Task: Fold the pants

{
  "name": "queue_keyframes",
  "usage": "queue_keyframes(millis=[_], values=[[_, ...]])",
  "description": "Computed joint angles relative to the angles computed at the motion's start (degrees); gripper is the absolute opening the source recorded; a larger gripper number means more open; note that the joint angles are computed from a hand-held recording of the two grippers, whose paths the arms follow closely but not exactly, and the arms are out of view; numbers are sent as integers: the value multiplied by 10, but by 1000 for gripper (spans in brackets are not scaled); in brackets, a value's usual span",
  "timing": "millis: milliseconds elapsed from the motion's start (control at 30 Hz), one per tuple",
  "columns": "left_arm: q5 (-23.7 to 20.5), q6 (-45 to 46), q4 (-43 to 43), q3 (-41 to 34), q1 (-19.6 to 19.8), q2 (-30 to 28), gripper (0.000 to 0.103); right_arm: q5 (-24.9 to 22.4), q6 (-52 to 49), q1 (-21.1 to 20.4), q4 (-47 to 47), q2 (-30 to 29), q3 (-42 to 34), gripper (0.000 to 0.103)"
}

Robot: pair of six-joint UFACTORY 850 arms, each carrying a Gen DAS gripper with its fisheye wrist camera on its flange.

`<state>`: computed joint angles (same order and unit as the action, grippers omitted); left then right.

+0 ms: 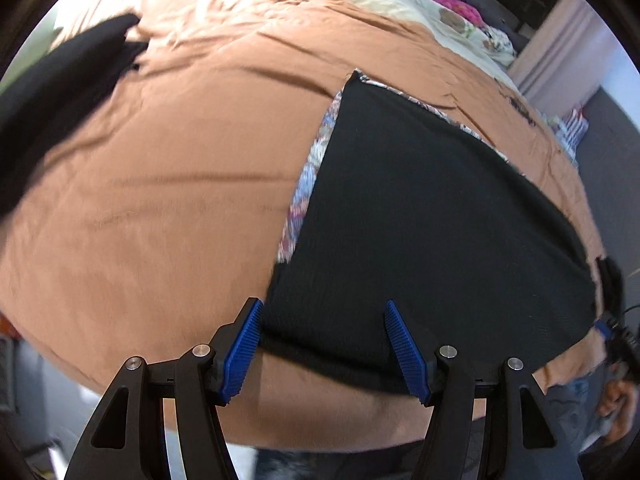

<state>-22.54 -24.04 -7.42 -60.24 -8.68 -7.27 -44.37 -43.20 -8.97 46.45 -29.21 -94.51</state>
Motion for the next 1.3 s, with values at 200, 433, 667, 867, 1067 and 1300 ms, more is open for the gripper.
queue_keyframes(millis=[200, 433, 667, 867, 1067, 1300], values=[[36, 93, -156, 42, 13, 25, 66, 14, 11, 6, -7, 7, 14, 68], [50, 236, -361, 67, 25, 43, 69, 6, -16, 2, 37, 16, 35, 68], [55, 393, -585, 105, 42, 63, 69, -73, -52, -23, 114, -4, 32, 68], [61, 498, -713, 111, 43, 60, 69, -104, -46, -27, 143, -30, 13, 68], [21, 559, -829, 138, 34, 78, 69, -125, -25, -32, 167, -50, -4, 68], [55, 630, -889, 144, 31, 78, 69, -140, -16, -30, 165, -63, -16, 68]])
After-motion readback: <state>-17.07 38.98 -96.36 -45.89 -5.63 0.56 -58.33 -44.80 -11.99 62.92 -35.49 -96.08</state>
